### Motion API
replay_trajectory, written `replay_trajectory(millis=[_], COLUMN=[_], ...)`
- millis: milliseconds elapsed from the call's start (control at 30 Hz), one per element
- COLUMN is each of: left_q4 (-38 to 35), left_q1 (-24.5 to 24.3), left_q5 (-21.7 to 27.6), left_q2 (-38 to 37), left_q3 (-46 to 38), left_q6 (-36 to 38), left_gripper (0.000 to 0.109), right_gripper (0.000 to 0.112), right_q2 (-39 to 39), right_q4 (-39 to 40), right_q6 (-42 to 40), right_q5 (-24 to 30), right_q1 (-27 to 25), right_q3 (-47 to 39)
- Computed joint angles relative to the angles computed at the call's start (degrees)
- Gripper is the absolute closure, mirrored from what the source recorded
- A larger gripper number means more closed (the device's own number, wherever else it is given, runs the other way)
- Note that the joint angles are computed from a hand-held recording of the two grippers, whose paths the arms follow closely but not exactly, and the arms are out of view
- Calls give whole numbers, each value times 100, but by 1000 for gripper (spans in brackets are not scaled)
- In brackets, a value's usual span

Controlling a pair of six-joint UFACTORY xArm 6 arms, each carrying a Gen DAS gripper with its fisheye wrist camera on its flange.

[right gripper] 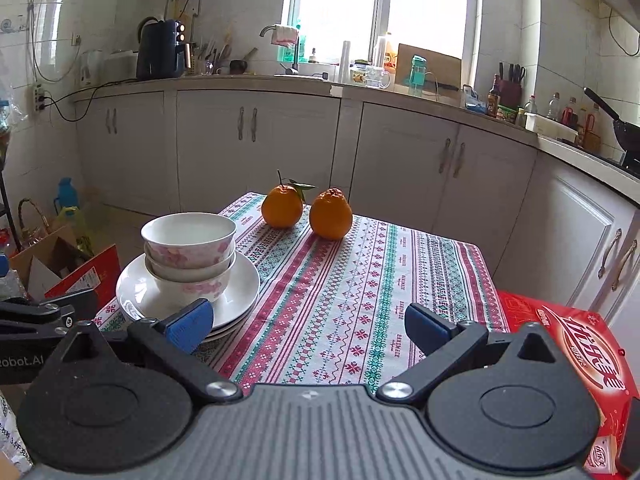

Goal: Organize plates and bowls

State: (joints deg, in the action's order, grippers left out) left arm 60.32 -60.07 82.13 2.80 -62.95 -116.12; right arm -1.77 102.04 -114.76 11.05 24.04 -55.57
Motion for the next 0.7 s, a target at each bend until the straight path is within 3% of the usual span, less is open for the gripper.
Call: replay_trajectory(millis=[700], left_q4=[-118], left_q1=[47], left_q5=[17], left_q2=[55], left_q3=[-29], left_q6=[-98], left_gripper=[6], right_gripper=[9], right_q2=[140], right_q4=[-62], right_q6=[112], right_q5=[-245], right_q1=[135], right_q3=[-26])
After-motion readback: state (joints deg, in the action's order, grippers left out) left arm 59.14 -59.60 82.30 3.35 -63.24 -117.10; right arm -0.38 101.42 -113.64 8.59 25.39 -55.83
